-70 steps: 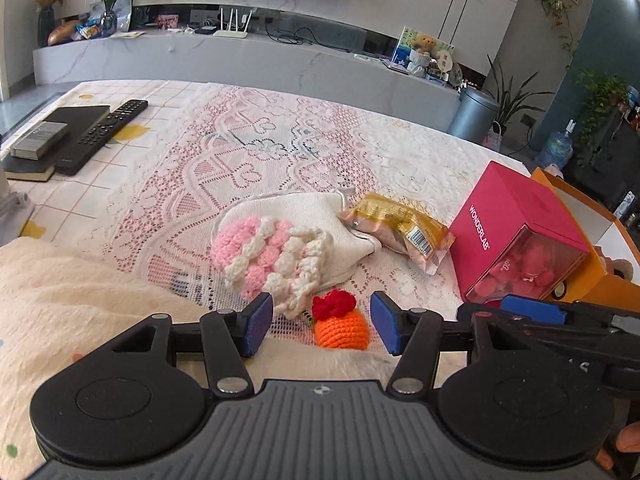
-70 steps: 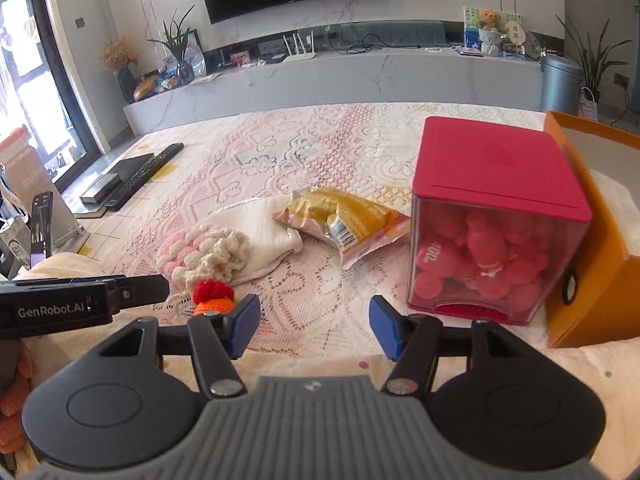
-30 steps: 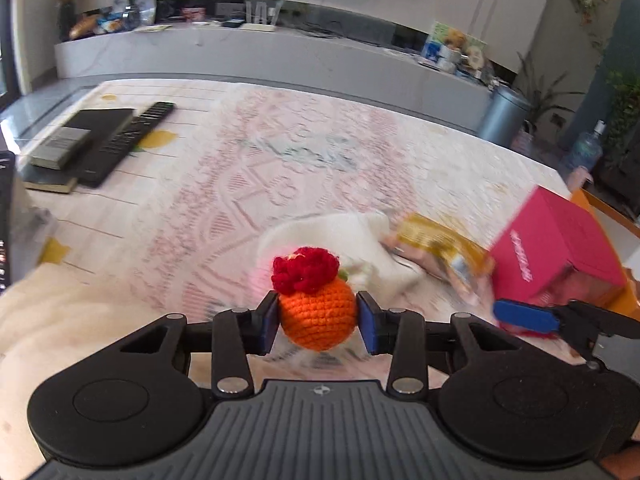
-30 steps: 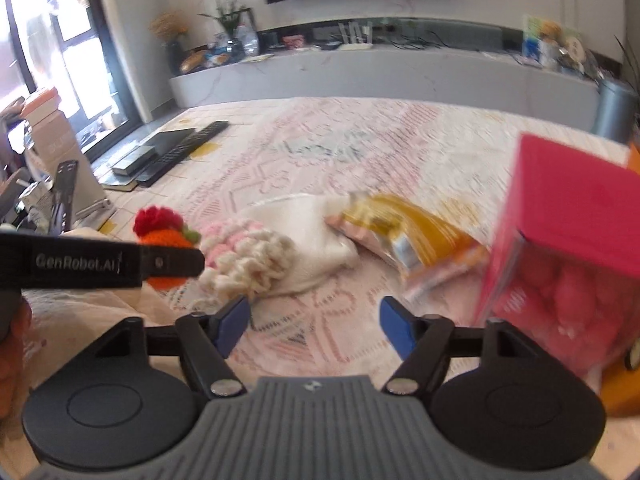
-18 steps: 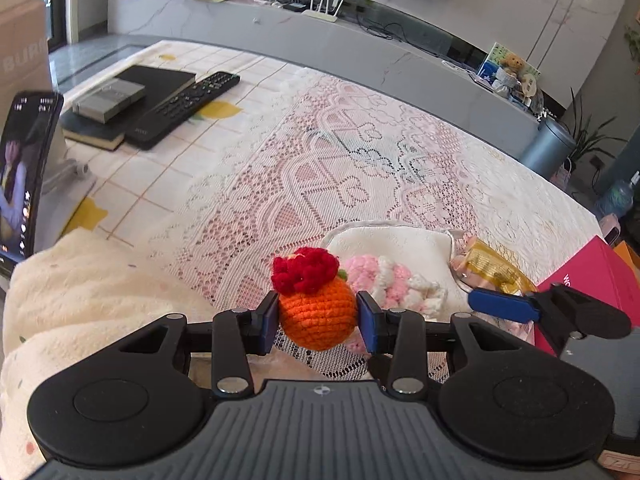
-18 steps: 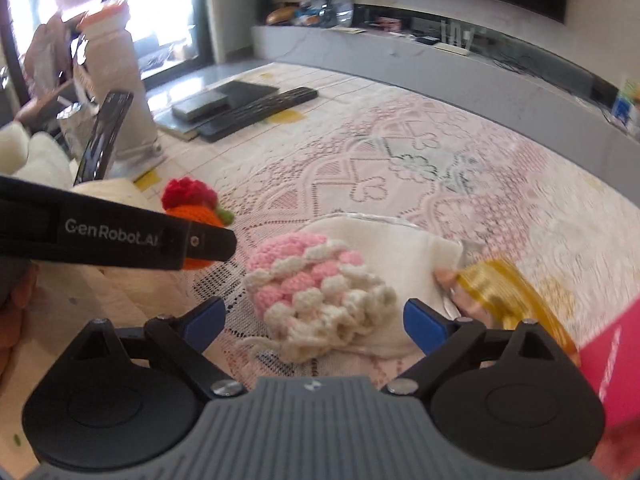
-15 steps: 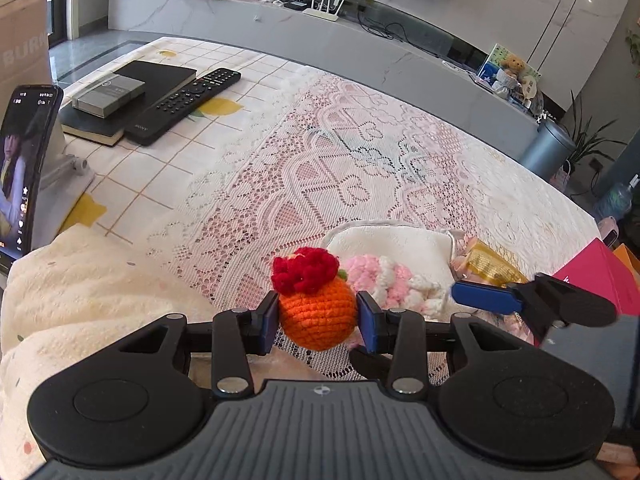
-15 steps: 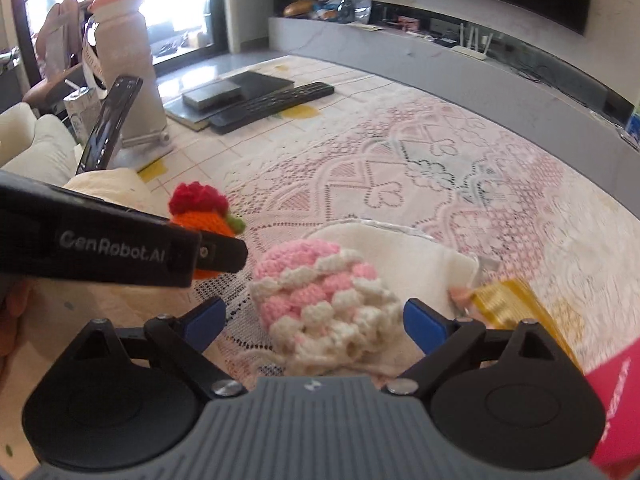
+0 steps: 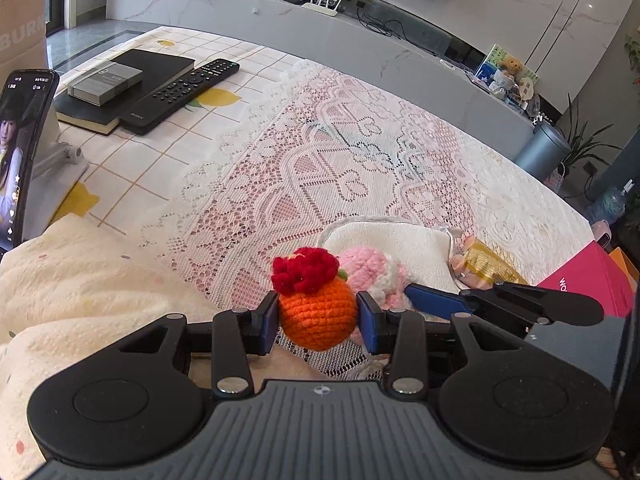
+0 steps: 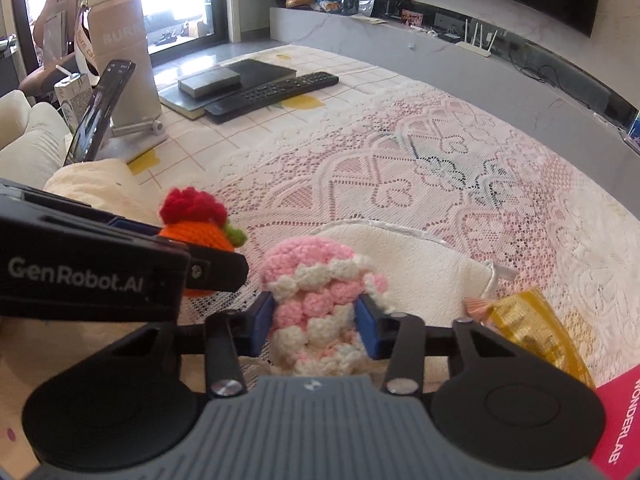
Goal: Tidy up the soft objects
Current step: 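Lift the crochet fruit and knit hat and carry them over the shoebox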
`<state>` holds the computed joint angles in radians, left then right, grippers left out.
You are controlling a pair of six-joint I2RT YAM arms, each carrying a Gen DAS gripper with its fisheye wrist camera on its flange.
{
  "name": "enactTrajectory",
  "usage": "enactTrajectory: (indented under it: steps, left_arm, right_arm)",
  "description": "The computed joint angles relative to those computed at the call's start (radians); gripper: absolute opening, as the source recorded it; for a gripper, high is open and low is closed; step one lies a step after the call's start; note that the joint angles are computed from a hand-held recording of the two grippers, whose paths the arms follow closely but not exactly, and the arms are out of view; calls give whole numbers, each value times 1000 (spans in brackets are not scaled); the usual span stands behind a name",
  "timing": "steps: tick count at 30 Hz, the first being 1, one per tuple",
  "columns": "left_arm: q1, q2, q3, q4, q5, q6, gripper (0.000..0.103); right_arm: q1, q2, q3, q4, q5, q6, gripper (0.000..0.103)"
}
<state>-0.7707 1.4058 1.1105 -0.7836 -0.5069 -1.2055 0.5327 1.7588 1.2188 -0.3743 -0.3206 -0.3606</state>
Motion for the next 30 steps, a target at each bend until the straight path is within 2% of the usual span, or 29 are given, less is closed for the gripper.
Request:
enactTrajectory:
  steps: [1,3,4,5,11,21,25,30]
  left_arm:
    - [1,-4,-4,1,-2,-5,46]
    - [-2,-22,-20,16,-15,-23,46]
    - [-6,-27,-24,17,-27,-34,46]
    - [-11,-29,-23,13,-40,-41,46]
    - [-30,-21,-8,10,-71,-16,46]
    - [-131,29,99,-46,-186,23,46]
    - [-182,73,179,-61,-220,51,46]
    - [-238,147,317,-59,-261,126,46]
  right_arm:
    - [-3,-14,-12,8,-5,11,33]
    - [-9,-50,-41,29,-11,41,13]
    - [-9,-70,-54,36,-2,57,12]
    - [-10,-95,-73,45,5,70,7]
    - [-36,-226,-163,78,14,98,5]
    - [-170,-431,-243,40,-26,163,5]
    - [-253,-499,-249,4,-78,176,5]
    - [-391,-555,-217,-79,-200,183,5]
